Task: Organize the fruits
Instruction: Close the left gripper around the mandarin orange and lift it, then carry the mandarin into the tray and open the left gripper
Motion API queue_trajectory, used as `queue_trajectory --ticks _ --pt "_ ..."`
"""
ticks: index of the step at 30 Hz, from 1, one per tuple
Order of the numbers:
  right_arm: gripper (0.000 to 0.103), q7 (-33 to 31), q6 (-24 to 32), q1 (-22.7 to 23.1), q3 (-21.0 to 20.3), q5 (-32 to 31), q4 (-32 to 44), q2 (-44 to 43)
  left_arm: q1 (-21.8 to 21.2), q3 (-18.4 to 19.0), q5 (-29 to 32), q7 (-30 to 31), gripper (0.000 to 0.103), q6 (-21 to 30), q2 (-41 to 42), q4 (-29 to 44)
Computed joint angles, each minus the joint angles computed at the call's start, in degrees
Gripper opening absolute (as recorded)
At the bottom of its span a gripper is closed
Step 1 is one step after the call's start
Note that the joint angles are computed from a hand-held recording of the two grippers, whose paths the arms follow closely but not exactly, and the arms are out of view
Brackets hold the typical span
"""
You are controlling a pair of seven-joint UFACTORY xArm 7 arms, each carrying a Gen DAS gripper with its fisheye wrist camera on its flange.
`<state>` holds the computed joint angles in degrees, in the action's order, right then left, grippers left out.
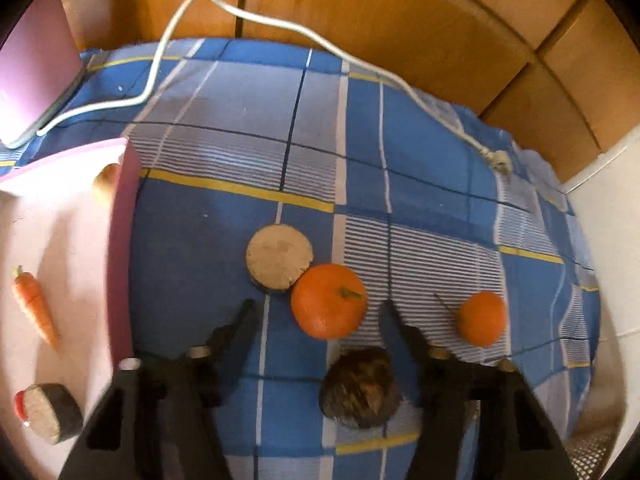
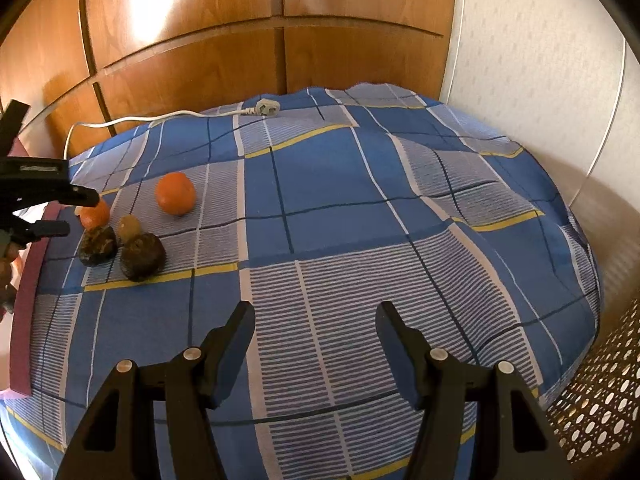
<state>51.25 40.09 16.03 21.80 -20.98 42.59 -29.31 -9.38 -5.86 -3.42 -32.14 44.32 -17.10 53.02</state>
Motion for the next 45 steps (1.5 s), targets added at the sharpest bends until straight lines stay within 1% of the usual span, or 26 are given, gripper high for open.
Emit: queue_trajectory --ticks 1,2,3,4,6,8,11,15,18,19,21,23,26,28,30,31,33,35,38,40,44,45 --pt "0.064 -0.2 0.0 0.2 -0.2 0.3 -0.1 0.1 -0.3 0.2 -0.7 0.4 0.046 -1.3 0.0 -0.5" --pt "0.064 -0.3 -0.1 0.4 -0.3 0.5 -0.2 0.1 -0.2 -0.2 -0.1 0.0 0.04 -2.4 -0.3 -1.0" --pt "0.064 -0.4 -0.1 0.5 -0.4 0.7 -0.3 0.2 0.0 -0.7 1.0 -0.4 0.039 -2.6 -0.5 -1.1" --pt "0.064 -0.4 -0.2 0.6 -0.4 0.8 -0.5 0.2 -0.3 -0.6 0.7 0.1 0.039 -3.1 -0.9 -1.5" --pt "0.064 -0.6 -0.1 0.7 -0.4 1.0 -0.4 0.4 -1.6 0.5 -2.0 2.8 0.039 -4.1 -2.3 -2.8" --pt "0.064 -0.7 -0.1 0.8 -0.5 1.2 -0.4 0.6 -2.1 0.5 -2.5 4.2 0.039 -5.1 -4.4 -4.0" --pt "0.064 -0.7 -0.1 0.8 -0.4 1.0 -0.2 0.7 -3.7 1.5 -4.7 8.7 0.039 -6.3 -9.2 -6.3" --pt "0.064 -0.9 -0.3 1.4 -0.4 1.5 -0.1 0.8 -2.9 2.9 -5.6 11.4 0.039 -5.9 -16.3 -9.3" --pt "0.064 -0.7 -0.2 1.6 -0.1 1.5 -0.1 0.6 0.3 3.7 -4.2 11.3 0.039 -5.3 -20.8 -11.0" --pt "0.064 -0.7 -0.1 1.7 -0.1 1.6 -0.2 0.5 2.7 3.7 -2.5 10.7 0.039 -4.9 -22.2 -11.5" --pt "0.064 -0.7 0.1 2.0 -0.1 1.9 -0.2 0.4 6.0 4.4 -0.9 9.7 0.039 -3.9 -23.6 -12.2" --pt "0.064 -0.8 0.4 2.3 0.0 2.2 -0.2 0.4 10.0 5.8 0.8 8.5 0.039 -3.2 -24.4 -12.7" --pt "0.064 -0.8 0.8 2.4 0.5 1.9 0.1 0.2 14.9 6.6 3.7 7.5 0.04 -1.5 -25.3 -14.0" --pt "0.064 -0.7 1.0 2.6 0.7 1.8 0.3 0.2 17.2 7.4 4.9 7.0 0.04 -0.5 -25.4 -14.7" --pt "0.064 -0.7 1.2 2.6 1.0 1.4 0.7 0.3 19.0 7.4 6.2 6.7 0.041 0.4 -25.9 -15.6" --pt "0.064 -0.7 1.3 2.6 1.0 1.4 0.8 0.4 19.4 7.6 6.4 6.5 0.043 0.5 -26.9 -16.6" --pt "0.064 -0.6 1.6 2.8 1.0 1.6 0.9 0.6 19.6 8.4 5.7 6.5 0.056 0.2 -28.5 -17.9" --pt "0.064 -0.4 1.9 2.9 1.0 1.7 1.0 0.7 20.9 7.6 6.7 5.7 0.061 0.2 -30.6 -19.1" --pt "0.064 -0.4 2.1 3.3 0.8 2.0 1.0 0.8 22.5 6.2 8.1 3.8 0.062 2.0 -33.6 -20.2" --pt "0.064 -0.4 2.2 3.6 0.5 2.5 0.9 0.7 23.2 5.1 8.9 2.2 0.063 2.9 -37.1 -21.6" --pt "0.064 -0.3 2.2 3.9 0.0 3.6 0.5 0.4 23.3 2.8 10.6 -0.2 0.073 5.2 -44.9 -24.4" --pt "0.064 -0.3 2.2 3.9 -0.1 3.8 0.5 0.4 23.0 2.4 10.8 -0.7 0.074 5.5 -46.5 -25.0"
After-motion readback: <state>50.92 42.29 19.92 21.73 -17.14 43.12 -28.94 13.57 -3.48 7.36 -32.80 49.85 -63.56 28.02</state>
